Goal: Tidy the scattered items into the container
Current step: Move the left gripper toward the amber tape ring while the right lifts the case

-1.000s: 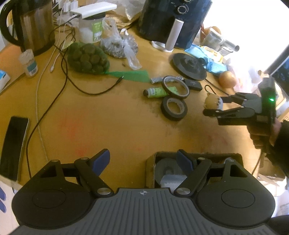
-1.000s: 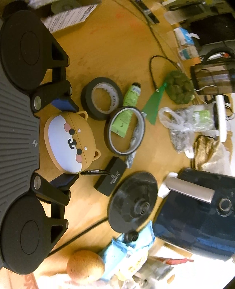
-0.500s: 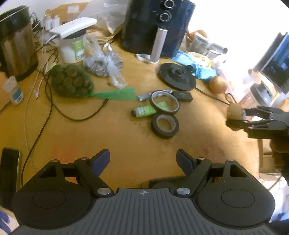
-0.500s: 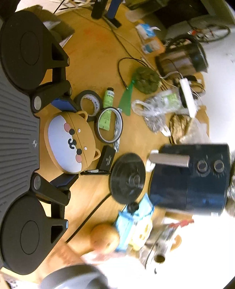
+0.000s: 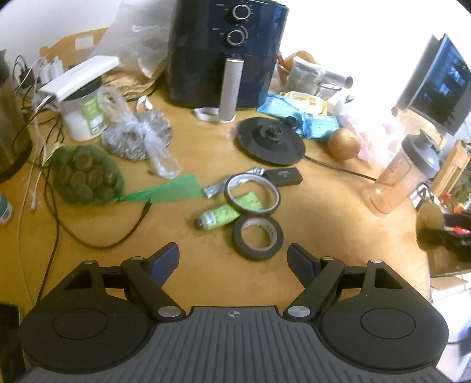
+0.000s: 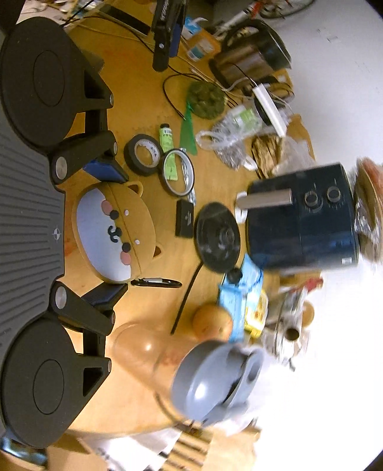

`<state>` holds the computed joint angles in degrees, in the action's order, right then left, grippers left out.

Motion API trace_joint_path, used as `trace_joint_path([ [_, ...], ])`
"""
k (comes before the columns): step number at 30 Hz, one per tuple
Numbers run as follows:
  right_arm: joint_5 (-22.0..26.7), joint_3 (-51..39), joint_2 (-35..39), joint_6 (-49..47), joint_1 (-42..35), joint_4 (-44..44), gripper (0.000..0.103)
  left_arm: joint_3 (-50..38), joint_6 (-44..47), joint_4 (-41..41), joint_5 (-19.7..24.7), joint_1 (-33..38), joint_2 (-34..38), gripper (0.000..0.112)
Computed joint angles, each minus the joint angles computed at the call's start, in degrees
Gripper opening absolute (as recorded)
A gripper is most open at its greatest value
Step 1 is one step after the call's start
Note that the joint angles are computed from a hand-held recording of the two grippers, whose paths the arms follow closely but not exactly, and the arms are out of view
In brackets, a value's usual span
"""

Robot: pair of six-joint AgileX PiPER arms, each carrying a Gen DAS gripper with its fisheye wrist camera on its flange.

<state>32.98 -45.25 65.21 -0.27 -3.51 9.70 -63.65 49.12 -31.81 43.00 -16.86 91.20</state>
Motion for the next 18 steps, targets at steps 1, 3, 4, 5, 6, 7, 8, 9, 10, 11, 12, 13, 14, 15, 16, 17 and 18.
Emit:
trace_joint_path([
  [1, 0.08, 0.48, -0.72, 1.58, 0.15, -0.92, 0.073, -0.14, 0.38, -0.28, -0.52, -0.51, 0.38, 0.081],
  [3, 0.31, 1.4, -2.22, 4.48, 0.46, -2.49, 0.073, -0.56, 0.83, -0.42, -1.75, -1.68, 1.39, 0.081],
  [4, 0.48, 1.8, -2.92, 5.69, 0.62, -3.21, 0.073, -0.77, 0.92, -0.33, -2.44, -2.29, 1.95, 0.081],
  [5, 0.64, 2.17, -3.58, 7.06, 0.99, -4.17, 0.073, -0.88, 1.48, -0.61, -3.1, -2.73, 2.51, 0.081],
  [6, 0.78, 2.52, -4.19, 8.31, 1.23, -5.04, 0.073, -0.91, 1.93, -0.77, -3.64, -3.09, 2.96, 0.081],
  [7, 0.84, 2.76, -4.6, 9.49, 1.53, -5.81, 0.073, -1.12, 1.81, -0.44, -4.22, -3.65, 3.55, 0.081],
  [8, 0.88, 3.09, -5.05, 10.66, 1.64, -6.46, 0.073, -1.4, 1.48, -0.01, -4.73, -4.22, 4.21, 0.081],
  [9, 0.93, 3.36, -5.4, 11.33, 1.57, -6.74, 0.073, -1.54, 1.46, 0.1, -5.11, -4.58, 4.68, 0.081],
  [10, 0.96, 3.65, -5.71, 12.28, 1.6, -7.15, 0.073, -1.82, 1.43, 0.28, -5.58, -5.02, 5.36, 0.081],
  [11, 1.13, 3.83, -6.06, 13.3, 1.82, -7.64, 0.073, -2.29, 1.02, 0.9, -6.07, -5.5, 6.15, 0.081],
  [12, 1.24, 4.07, -6.36, 13.95, 1.92, -7.89, 0.073, -2.76, 0.24, 1.65, -6.54, -5.97, 6.86, 0.081],
  [13, 1.32, 4.29, -6.63, 14.31, 2.0, -8.07, 0.073, -3.32, -0.58, 2.22, -7.14, -6.46, 7.74, 0.08],
  [14, 1.49, 4.5, -6.91, 14.89, 2.18, -8.4, 0.073, -4.05, -1.58, 2.85, -7.72, -6.95, 8.74, 0.08],
  [15, 1.7, 4.67, -7.13, 15.36, 2.32, -8.65, 0.073, -4.72, -2.98, 3.87, -8.22, -7.39, 9.56, 0.08],
  [16, 1.85, 4.83, -7.33, 15.85, 2.45, -8.94, 0.073, -5.62, -4.34, 4.74, -8.69, -7.79, 10.57, 0.079],
  [17, 1.95, 4.95, -7.48, 16.32, 2.56, -9.23, 0.073, -6.52, -5.19, 5.08, -9.06, -8.04, 11.59, 0.074],
  [18, 2.08, 5.09, -7.65, 16.69, 2.57, -9.42, 0.073, -7.54, -6.5, 5.88, -9.34, -8.38, 12.68, 0.071],
])
